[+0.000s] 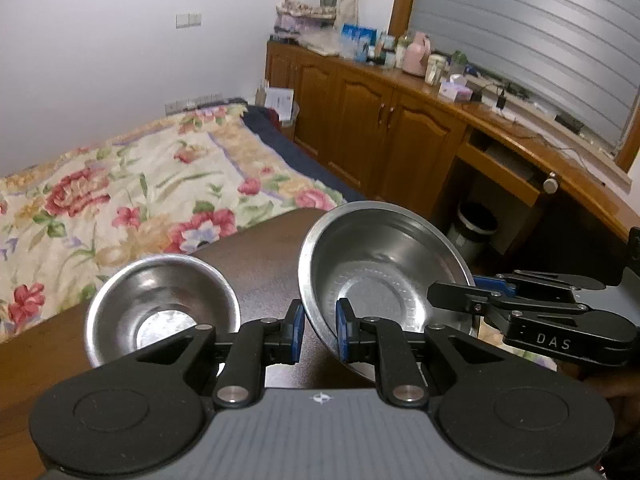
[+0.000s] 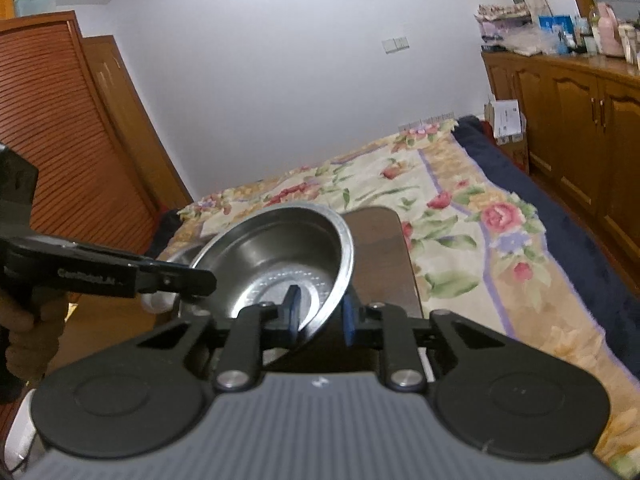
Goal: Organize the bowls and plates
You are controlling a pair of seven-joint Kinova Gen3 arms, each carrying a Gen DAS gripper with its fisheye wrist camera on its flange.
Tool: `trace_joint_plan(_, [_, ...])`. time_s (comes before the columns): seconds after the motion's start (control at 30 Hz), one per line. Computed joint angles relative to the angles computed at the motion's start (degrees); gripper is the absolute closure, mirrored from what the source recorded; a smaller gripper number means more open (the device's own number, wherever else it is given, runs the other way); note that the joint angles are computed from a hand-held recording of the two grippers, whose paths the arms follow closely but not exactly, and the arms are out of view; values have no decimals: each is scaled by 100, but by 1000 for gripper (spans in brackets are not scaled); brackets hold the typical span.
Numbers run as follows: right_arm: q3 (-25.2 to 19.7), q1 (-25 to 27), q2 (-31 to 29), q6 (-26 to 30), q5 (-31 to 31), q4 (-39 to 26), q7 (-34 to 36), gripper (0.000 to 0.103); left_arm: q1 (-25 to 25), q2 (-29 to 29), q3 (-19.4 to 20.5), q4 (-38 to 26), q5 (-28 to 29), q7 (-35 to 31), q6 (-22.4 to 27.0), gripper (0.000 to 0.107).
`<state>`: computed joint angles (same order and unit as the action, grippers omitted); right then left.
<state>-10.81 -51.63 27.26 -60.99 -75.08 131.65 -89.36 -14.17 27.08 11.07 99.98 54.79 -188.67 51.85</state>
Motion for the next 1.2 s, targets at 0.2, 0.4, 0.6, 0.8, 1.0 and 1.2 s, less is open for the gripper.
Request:
trace_joint_plan(0.2, [-124,-179,-169,-197,-422,-216,541,80,-362,-152,-122,141,182,-359,424,89])
trace_joint_plan(0.4, [-290,-270,-212,-285,-680,-404,803,80,-675,-278,-361,342,374,-762,873,89])
trace_joint_plan(0.6, [-465,-426,-177,-456,-1049,-728,1276,80,-944,-339,-611,550,457,-1153,1188,89])
trace_joint_plan(0.8, [-619,-526,-29,-557,-1261,-973,1472,80,-1178,-345,-810,729,442,-1459,1410,89])
trace_joint_plan(1.0, [-723,-634,140,-569,-1375,-1154,1456,80,-1405,-376,-957,918,435,-1744,1569,89])
trace_joint_plan(1.2, [-811,-765,249,-609,-1494,-1300,1516,80,-1582,-420,-1097,1142,435,-2008,1642,89])
